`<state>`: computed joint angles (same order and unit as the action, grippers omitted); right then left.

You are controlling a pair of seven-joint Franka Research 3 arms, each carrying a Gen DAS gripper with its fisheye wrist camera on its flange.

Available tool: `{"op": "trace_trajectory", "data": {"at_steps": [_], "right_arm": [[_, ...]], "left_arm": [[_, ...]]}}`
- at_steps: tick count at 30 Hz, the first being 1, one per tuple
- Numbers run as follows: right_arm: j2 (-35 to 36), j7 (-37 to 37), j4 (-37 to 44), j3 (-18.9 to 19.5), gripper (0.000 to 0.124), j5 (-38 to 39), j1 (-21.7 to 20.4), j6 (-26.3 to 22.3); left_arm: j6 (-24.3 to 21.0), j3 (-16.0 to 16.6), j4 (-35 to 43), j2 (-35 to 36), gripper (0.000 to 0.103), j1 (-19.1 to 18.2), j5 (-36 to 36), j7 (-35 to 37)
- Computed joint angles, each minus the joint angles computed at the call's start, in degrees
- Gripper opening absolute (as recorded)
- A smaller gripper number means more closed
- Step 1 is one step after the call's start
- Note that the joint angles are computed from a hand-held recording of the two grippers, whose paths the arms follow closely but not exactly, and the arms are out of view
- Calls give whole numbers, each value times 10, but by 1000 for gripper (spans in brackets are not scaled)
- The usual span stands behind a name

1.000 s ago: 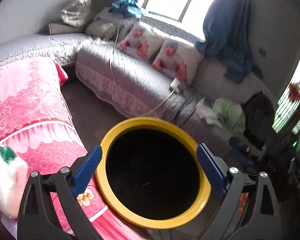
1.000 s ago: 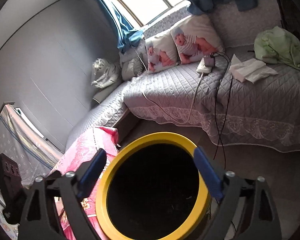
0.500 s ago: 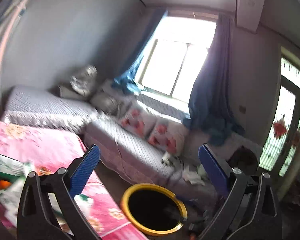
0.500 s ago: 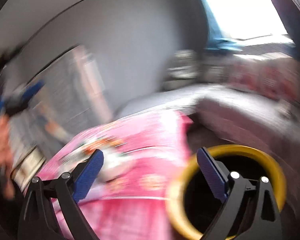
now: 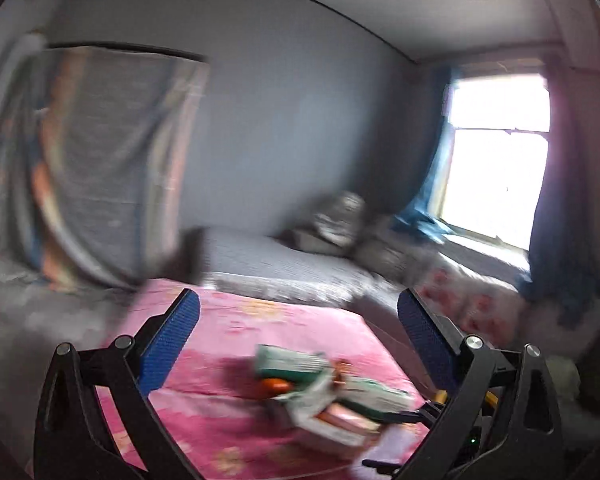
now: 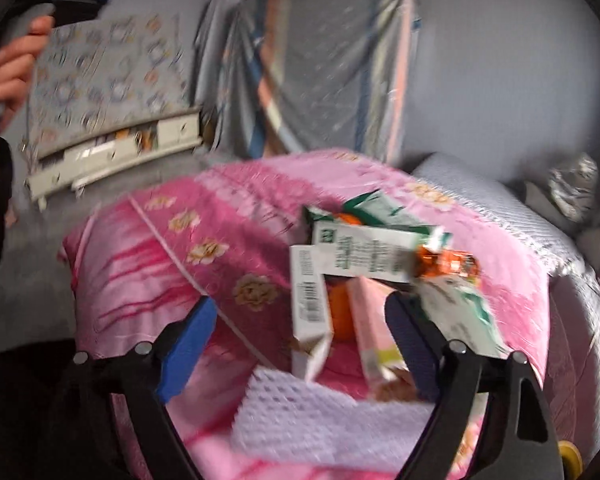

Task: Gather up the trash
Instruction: 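Grasp the white barcode box with the right tool while the left tool returns to the bed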

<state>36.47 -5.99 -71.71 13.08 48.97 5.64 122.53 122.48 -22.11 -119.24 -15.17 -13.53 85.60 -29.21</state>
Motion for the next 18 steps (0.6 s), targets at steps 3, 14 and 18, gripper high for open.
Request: {"op": "trace_trajectory", "data": {"at_steps": [3, 14, 18], "right_arm": [[10, 23, 3, -10, 75, -35, 29, 26], [78, 129, 82, -22, 48, -159, 81, 46], [98, 161, 111, -18, 27, -175, 82, 36]], "left_arm": [[-43, -14, -98, -92, 95, -5, -30, -79], [34, 22, -218, -104, 95, 10, -127, -131], [175, 57, -187, -31, 95, 45, -78, -128]]}}
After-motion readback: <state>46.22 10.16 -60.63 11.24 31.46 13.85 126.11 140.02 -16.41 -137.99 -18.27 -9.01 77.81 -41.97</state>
